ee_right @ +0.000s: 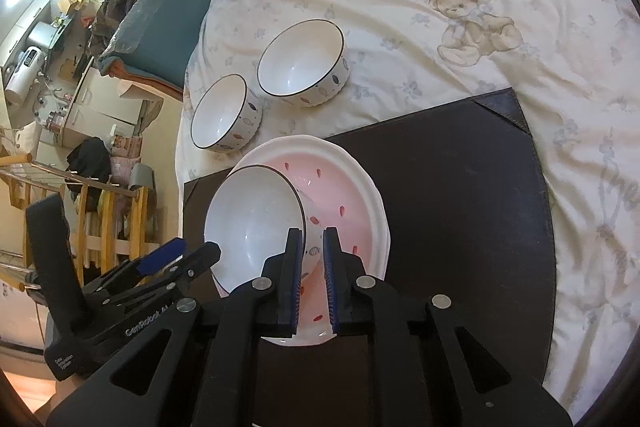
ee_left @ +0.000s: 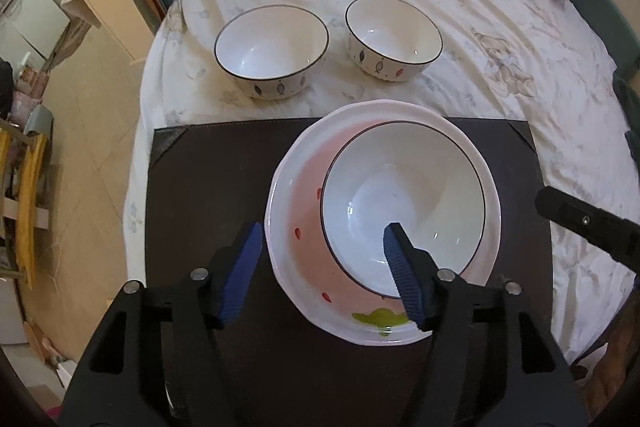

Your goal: Organize plates and bowls

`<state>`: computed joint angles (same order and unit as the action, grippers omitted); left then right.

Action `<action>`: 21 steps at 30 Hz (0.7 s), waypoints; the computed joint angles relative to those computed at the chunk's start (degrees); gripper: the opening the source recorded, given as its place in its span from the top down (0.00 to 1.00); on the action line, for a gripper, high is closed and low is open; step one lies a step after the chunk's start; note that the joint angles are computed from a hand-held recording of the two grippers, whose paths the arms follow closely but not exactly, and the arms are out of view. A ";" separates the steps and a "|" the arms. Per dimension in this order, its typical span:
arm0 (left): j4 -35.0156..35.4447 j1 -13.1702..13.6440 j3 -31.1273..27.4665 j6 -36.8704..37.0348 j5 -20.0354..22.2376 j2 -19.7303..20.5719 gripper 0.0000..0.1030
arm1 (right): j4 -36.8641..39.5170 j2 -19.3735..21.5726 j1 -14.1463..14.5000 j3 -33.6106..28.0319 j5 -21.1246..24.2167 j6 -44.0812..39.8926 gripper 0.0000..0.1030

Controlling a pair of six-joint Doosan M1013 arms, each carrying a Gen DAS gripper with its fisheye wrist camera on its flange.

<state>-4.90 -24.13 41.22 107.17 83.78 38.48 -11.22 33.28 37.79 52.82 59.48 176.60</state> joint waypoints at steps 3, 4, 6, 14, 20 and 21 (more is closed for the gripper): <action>-1.75 0.37 -0.50 -0.34 0.04 -0.07 0.41 | -1.26 -0.34 0.27 0.16 -0.30 0.73 0.87; -2.50 0.51 -0.63 -0.44 -0.12 -0.12 0.41 | -1.54 -0.47 0.33 0.27 -0.43 0.94 0.87; -3.10 0.75 -0.53 -1.44 -2.09 -0.48 0.41 | -2.41 -0.80 0.45 0.62 -0.66 1.66 0.87; -2.94 1.12 -7.13 -6.42 -2.30 2.66 0.41 | -5.25 -0.74 0.31 -0.17 -0.08 3.19 0.86; -3.86 1.16 -16.30 -7.13 2.49 7.92 0.41 | -7.60 -0.66 -0.50 -0.38 -2.04 4.59 0.84; -3.40 1.09 -17.29 -7.39 2.72 8.47 0.41 | -7.77 -0.62 -0.75 -0.38 -2.44 4.56 0.79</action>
